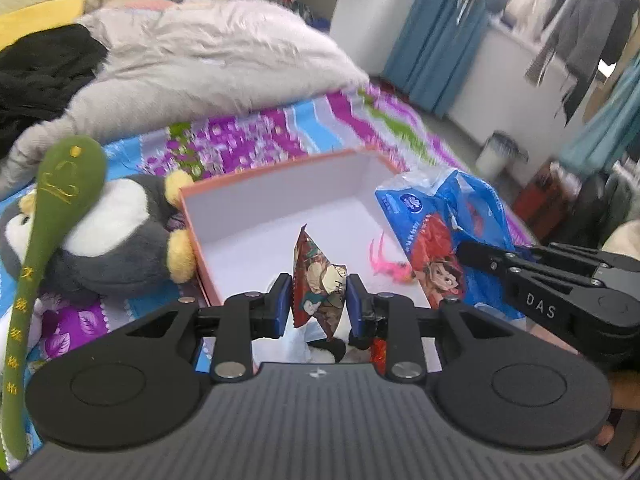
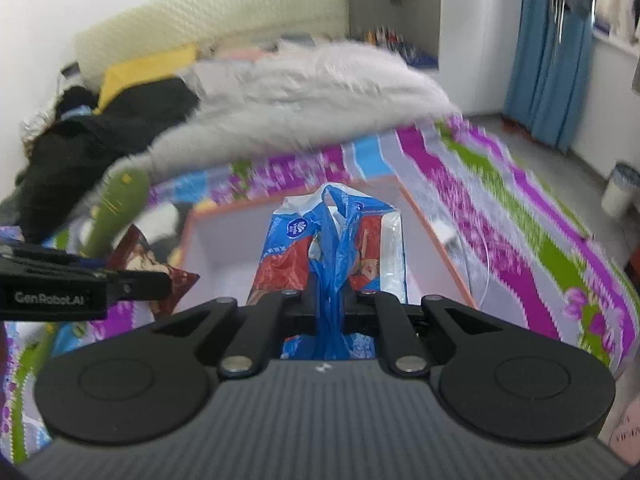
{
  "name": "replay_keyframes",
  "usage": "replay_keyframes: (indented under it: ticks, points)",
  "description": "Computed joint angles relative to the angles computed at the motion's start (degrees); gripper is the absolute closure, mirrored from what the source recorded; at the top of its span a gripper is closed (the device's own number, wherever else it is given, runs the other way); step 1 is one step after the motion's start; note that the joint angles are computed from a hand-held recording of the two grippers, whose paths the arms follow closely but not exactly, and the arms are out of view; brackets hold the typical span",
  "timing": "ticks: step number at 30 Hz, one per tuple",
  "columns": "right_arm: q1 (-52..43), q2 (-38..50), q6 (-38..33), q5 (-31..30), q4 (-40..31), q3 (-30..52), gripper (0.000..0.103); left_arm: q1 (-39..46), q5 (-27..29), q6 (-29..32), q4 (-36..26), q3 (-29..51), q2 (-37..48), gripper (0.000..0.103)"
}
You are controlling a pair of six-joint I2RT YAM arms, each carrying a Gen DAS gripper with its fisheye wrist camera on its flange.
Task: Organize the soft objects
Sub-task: 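Carry the blue bag with the right gripper over the shoebox while the left carries the candy packet, then open both grippers to drop the bag and candy packet into the shoebox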
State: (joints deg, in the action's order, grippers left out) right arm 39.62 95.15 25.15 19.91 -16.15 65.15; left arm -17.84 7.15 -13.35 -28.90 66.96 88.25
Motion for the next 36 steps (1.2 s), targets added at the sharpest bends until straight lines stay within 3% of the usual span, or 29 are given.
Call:
replay_keyframes:
  ticks: [7,15,20,22,24,26,31,36]
  points:
    - [-7.2,8.7,1.0,-9.7,-3.7,3.1,0.091,-3.2,-3.2,1.9,-2.8,9.6,14.5,0.069]
    - [-9.1,13.0,2.5,-12.9,-2.6,2.2,0.09,-3.9,-1.3,1.6,-6.6,17.4,23.3,0.069]
    - [-9.7,14.3,3.4,-13.4,-2.5,1.1,0.088,-4.7,-2.4,3.1,-8.5,19.3,24.7,0.068]
    - [-10.3,14.0,4.1,-13.7,-2.2,0.5,0.08,-4.9,-2.2,4.1,-9.4,19.5,24.7,0.057]
    - [-10.9,13.3,4.7,-14.4,-1.4,-0.5,0.059,-5.2,-3.8,3.8,-8.2,18.1,23.6,0.043]
    - [-10.8,13.0,4.4,-13.4,-1.5,-0.7,0.053,-4.8,-3.0,3.8,-7.3,16.8,22.6,0.043]
    - [-10.7,11.2,4.0,-12.9,-1.1,-2.1,0.053,-3.8,-2.4,3.4,-6.8,15.0,20.8,0.043]
    - [-8.7,4.6,4.2,-8.1,0.6,-5.8,0.053,-2.8,-2.4,3.4,-4.7,10.7,15.4,0.043]
